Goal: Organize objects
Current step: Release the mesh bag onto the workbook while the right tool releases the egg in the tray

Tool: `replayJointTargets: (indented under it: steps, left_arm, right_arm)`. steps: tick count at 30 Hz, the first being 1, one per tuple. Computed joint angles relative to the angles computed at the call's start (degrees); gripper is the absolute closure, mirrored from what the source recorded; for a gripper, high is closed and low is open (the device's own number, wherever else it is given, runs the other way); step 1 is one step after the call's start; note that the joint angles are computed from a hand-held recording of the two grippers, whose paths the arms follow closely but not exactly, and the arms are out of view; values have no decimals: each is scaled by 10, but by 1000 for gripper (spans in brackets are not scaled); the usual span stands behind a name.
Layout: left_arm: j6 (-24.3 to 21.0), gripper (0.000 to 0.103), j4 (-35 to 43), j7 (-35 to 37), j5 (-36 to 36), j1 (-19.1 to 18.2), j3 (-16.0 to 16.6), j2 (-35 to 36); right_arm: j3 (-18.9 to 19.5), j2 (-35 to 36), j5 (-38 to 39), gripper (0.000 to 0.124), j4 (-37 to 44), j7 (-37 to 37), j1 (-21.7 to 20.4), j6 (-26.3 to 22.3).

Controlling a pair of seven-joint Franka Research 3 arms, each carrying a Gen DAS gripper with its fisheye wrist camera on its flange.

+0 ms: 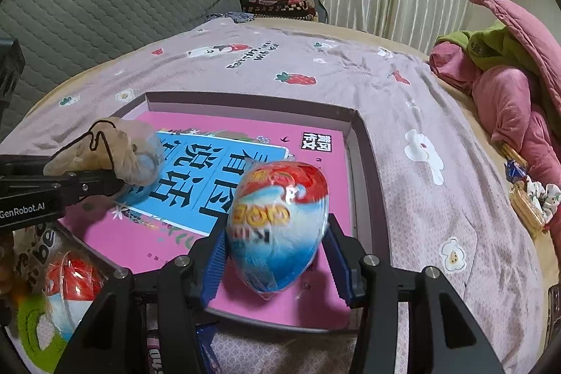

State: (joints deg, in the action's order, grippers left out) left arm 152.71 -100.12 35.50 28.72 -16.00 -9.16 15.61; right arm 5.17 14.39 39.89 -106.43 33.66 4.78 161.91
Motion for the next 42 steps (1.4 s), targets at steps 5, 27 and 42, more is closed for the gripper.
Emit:
replayJointTargets:
  steps: [5,27,42]
  left_arm:
    - [-1,83,-1,0,-2,1,0,-1]
    - [-10,63,-1,-3,3,-1,-2,-10]
    - [8,41,-26,-43,51,-3,3,-40]
  right_arm:
    - [-4,2,-11,71,-1,15,2,9]
    - [13,-15,55,60,-17,-49,-12,47]
    - [20,-31,155,54,-23,-146,-13,53]
